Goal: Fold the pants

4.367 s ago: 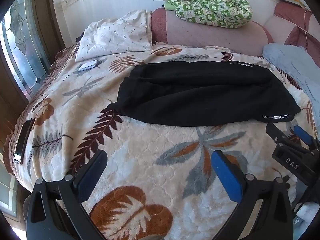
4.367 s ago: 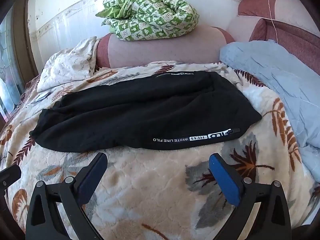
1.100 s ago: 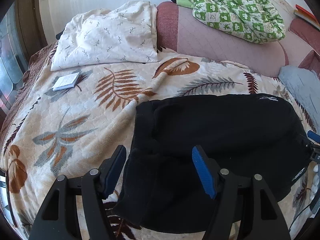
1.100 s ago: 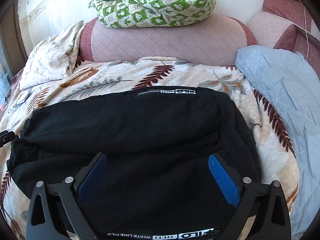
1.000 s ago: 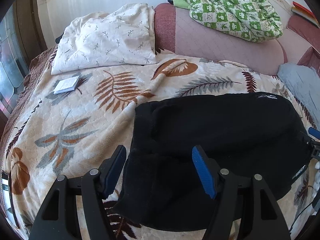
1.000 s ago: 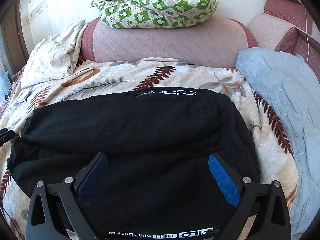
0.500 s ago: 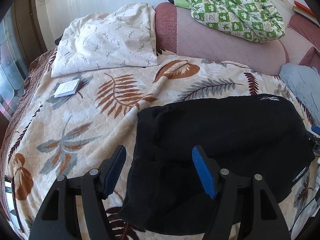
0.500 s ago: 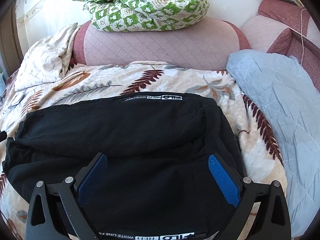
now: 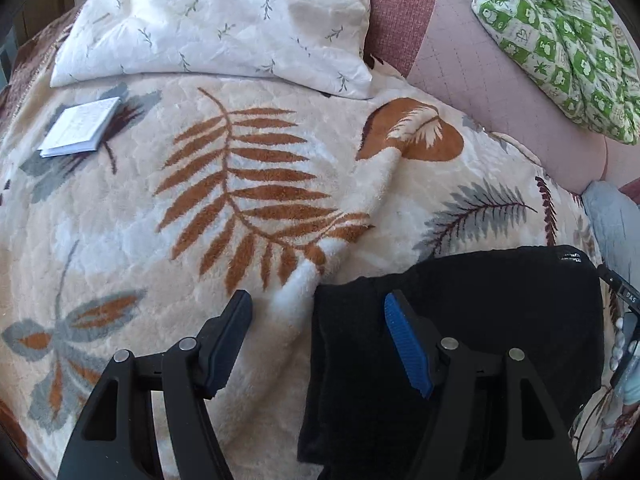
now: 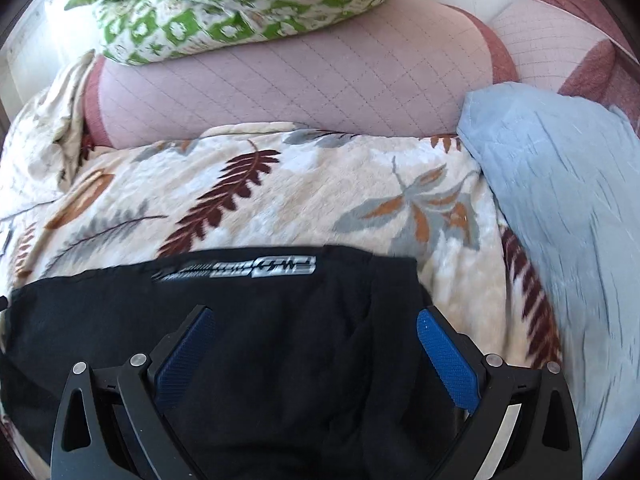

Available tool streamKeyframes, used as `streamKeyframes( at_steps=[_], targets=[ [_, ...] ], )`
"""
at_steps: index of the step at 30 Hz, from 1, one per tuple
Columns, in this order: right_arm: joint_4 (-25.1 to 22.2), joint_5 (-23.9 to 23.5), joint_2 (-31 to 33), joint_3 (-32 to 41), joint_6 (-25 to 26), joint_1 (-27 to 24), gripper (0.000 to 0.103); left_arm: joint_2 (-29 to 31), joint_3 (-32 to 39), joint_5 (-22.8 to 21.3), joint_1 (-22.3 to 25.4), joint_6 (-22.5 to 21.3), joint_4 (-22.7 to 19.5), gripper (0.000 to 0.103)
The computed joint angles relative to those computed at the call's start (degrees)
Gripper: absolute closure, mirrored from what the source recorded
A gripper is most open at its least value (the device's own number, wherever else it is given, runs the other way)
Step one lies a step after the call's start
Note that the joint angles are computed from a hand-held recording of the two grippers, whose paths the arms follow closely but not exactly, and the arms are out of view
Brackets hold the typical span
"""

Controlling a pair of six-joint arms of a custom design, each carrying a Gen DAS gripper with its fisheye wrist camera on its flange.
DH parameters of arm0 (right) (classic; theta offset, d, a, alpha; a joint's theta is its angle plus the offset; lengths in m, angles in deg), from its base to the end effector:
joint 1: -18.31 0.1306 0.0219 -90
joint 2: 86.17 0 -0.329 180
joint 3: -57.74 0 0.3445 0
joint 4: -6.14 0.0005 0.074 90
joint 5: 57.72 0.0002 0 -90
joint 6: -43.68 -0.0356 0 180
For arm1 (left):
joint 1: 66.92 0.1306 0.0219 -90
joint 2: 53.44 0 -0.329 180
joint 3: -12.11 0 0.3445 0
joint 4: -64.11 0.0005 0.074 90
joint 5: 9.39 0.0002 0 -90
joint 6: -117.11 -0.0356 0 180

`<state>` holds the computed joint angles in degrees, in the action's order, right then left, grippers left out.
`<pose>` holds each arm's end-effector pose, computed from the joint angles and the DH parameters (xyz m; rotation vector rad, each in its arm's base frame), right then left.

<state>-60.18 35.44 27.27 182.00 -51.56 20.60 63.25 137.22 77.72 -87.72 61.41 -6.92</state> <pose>0.5527 0.0196 0.4067 0.0870 2.5359 -0.0181 0.5246 -0.1979 0.3776 -0.3319 2.6640 -0.2425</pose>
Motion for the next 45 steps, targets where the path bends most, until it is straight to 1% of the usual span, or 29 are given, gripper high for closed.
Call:
streamKeyframes(
  at_steps=[2, 5, 7, 9, 10, 11, 12, 13, 14, 15, 16, 17, 18, 19, 21, 25, 28, 30, 33, 36, 39, 41, 43, 45],
  targets=[
    [-0.97, 1.46, 3.22, 3.56, 0.15, -0.34, 0.001, 1.52, 1.55, -1.51, -0.56, -1.53, 0.53, 0.031],
    [-3.70, 1.86, 8.03, 9.11, 0.70, -0.89, 0.001, 4.17, 5.15, -1.32, -1.15, -4.43, -0.05, 0.027],
    [-7.01, 1.28, 11.81, 13.65, 1.39, -1.04, 0.001, 5.63, 7.19, -0.80, -1.55, -5.86, -0.52, 0.025],
    [-8.65, 2.10, 14.28, 16.13, 2.32, -0.80, 0.000, 7.27, 9.54, -1.96, -2.25, -6.97, -1.91, 0.024],
    [-7.87, 1.87, 14.41, 15.81, 2.20, -0.83, 0.000, 8.50, 11.37, -3.46, -2.83, -8.12, -3.54, 0.024],
    [-7.10, 1.47, 14.32, 15.53, 1.71, -0.98, 0.000, 9.69, 13.21, -5.09, -3.33, -9.48, -5.27, 0.032],
    [-6.66, 0.86, 14.12, 15.14, 1.10, -1.09, 0.001, 10.58, 14.60, -7.56, -4.02, -11.02, -6.53, 0.043],
    [-5.86, -0.05, 13.40, 14.06, 1.31, -1.06, 0.007, 10.65, 14.71, -9.24, -4.53, -12.27, -6.51, 0.057],
    [-4.86, -0.88, 12.52, 12.86, 1.71, -0.94, 0.029, 10.51, 14.79, -9.45, -4.68, -12.80, -6.42, 0.069],
    [-3.88, -0.33, 11.36, 11.61, 2.14, -0.65, 0.063, 10.50, 15.09, -9.55, -4.51, -12.88, -6.68, 0.075],
    [-4.54, 0.00, 11.10, 11.94, 1.88, -0.63, 0.080, 10.01, 14.75, -8.63, -4.20, -12.88, -6.41, 0.083],
    [-5.27, -1.74, 10.62, 12.11, 0.73, -1.16, 0.094, 9.05, 13.75, -6.71, -3.73, -12.47, -5.58, 0.090],
    [-5.46, -1.60, 10.17, 12.04, 0.13, -1.25, 0.098, 7.95, 12.57, -4.24, -3.33, -12.03, -4.51, 0.093],
    [-4.63, -1.93, 8.77, 10.69, -0.21, -1.51, 0.098, 7.19, 12.03, -3.57, -3.37, -11.58, -4.04, 0.094],
    [-3.47, -2.90, 6.38, 8.57, -0.94, -1.88, 0.099, 5.61, 11.47, -5.40, -4.37, -11.91, -3.43, 0.094],
    [-1.38, -5.24, 0.45, 3.55, -2.47, -2.32, 0.100, 2.25, 11.12, -7.85, -6.46, -11.00, -2.58, 0.094],
    [-0.06, -6.85, -4.93, -1.01, -2.67, -2.28, 0.100, -0.94, 10.21, -11.55, -8.75, -11.87, -1.79, 0.094],
    [0.54, -7.46, -8.77, -4.38, -2.50, -2.14, 0.100, -3.56, 8.33, -13.54, -10.22, -12.50, -1.13, 0.094],
    [1.41, -8.95, -15.06, -10.54, -2.09, -2.58, 0.100, -8.67, 3.18, -16.10, -12.73, -12.62, 0.22, 0.095],
    [2.20, -10.52, -22.32, -18.62, -1.79, -3.65, 0.100, -14.46, -4.27, -20.11, -15.99, -12.93, 2.34, 0.095],
    [2.47, -12.04, -30.00, -28.14, -1.79, -5.45, 0.101, -19.68, -12.40, -26.13, -20.07, -11.61, 3.39, 0.095],
    [2.16, -13.52, -34.71, -34.60, -1.65, -7.58, 0.101, -23.01, -17.78, -26.57, -21.36, -9.21, 3.67, 0.095],
    [1.40, -14.51, -38.23, -40.70, -1.41, -9.67, 0.101, -25.80, -22.65, -26.03, -21.88, -5.72, 2.81, 0.095],
    [0.62, -14.83, -40.54, -45.27, -1.77, -11.90, 0.100, -28.61, -27.25, -25.23, -21.97, -1.43, 1.65, 0.095]
  ],
)
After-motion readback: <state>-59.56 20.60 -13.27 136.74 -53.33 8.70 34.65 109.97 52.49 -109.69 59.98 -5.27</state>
